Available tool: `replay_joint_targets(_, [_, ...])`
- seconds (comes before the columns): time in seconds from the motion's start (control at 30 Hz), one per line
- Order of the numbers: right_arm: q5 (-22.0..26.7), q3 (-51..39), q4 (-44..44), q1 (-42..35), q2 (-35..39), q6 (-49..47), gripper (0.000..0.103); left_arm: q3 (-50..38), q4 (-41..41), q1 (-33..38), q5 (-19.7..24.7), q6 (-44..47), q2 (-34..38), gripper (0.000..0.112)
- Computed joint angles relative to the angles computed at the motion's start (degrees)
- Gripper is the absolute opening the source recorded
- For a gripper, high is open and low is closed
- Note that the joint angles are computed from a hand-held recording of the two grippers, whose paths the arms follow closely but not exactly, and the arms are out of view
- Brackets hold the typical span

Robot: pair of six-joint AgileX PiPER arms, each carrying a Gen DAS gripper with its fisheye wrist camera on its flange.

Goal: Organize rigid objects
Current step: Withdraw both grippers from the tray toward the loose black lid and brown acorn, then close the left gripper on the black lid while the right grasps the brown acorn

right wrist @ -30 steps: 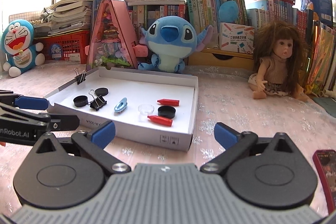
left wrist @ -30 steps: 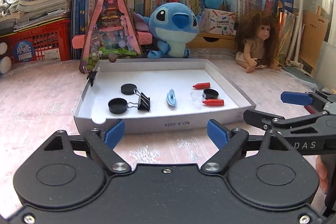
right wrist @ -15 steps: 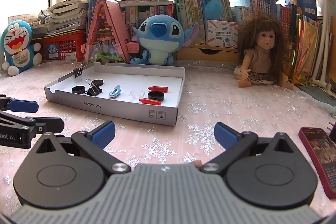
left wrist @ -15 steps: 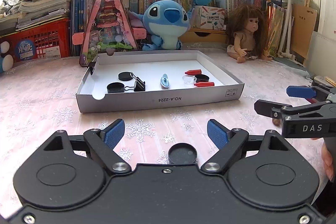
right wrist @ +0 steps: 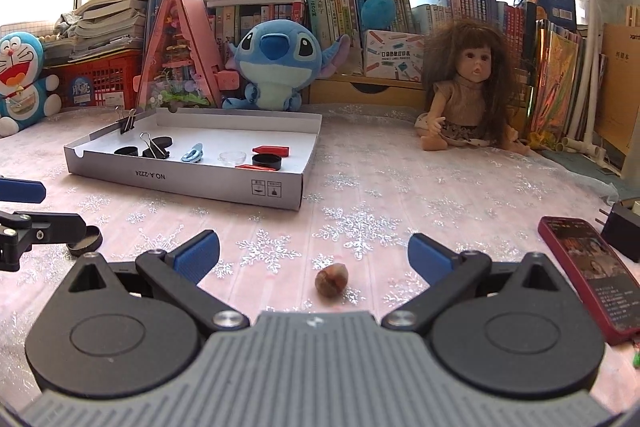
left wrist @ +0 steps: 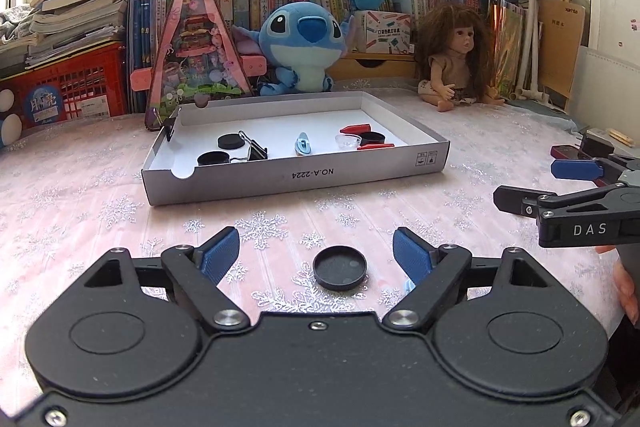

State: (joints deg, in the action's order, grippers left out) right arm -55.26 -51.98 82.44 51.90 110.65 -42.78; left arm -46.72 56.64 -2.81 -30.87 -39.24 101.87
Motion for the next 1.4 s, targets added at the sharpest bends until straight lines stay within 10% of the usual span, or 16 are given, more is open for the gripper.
replay_joint_targets(1.4, [-0.5, 1.1, 5.7, 0.1, 0.2, 1.4, 0.103, -0.7, 2.6, -1.4, 2.5, -4.7, 2.1, 0.029])
